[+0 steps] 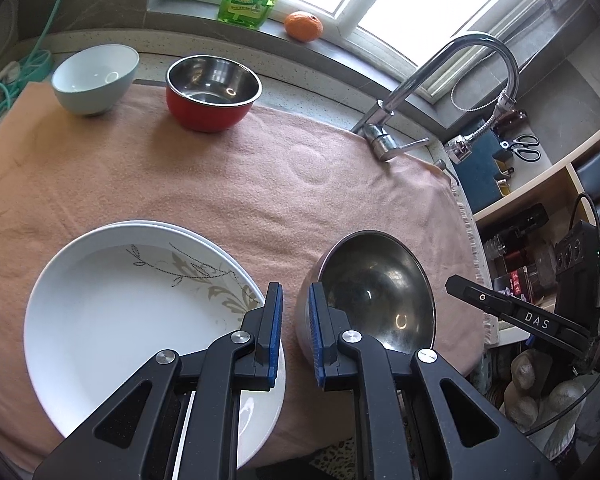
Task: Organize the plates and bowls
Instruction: 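Lower the steel bowl onto the towel beside the plate stack, then open both grippers and raise them off the steel bowl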
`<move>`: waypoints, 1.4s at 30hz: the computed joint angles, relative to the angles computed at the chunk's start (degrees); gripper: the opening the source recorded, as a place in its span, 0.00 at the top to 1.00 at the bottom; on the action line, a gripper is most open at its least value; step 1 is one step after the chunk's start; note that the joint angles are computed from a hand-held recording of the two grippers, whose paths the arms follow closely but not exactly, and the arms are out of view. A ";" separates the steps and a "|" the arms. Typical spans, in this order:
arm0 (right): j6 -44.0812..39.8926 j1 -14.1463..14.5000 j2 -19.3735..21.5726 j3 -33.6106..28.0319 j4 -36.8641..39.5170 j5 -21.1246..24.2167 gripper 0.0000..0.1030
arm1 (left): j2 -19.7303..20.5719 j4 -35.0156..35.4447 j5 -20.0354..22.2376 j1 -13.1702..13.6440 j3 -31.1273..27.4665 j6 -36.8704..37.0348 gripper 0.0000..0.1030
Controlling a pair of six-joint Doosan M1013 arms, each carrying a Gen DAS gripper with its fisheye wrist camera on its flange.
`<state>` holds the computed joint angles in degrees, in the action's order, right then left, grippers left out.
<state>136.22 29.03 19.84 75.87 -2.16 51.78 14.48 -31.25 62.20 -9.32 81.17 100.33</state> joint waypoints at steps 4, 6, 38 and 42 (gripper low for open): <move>-0.57 0.25 0.69 -1.64 0.22 0.01 0.85 | 0.07 -0.35 -0.19 0.84 -0.64 0.48 0.89; -1.13 0.37 1.19 -2.69 0.32 0.09 0.85 | 0.20 -0.53 -0.19 1.26 -1.07 0.66 0.89; -11.94 0.87 17.37 -30.87 5.91 9.35 0.77 | 7.30 1.96 0.30 6.65 -13.73 0.41 0.89; -12.71 0.35 19.97 -35.19 6.86 11.74 0.77 | 9.38 2.37 1.57 6.77 -16.47 -0.61 0.89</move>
<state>123.51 29.38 39.80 40.68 4.70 63.52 23.86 -28.88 63.76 -2.54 64.70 99.72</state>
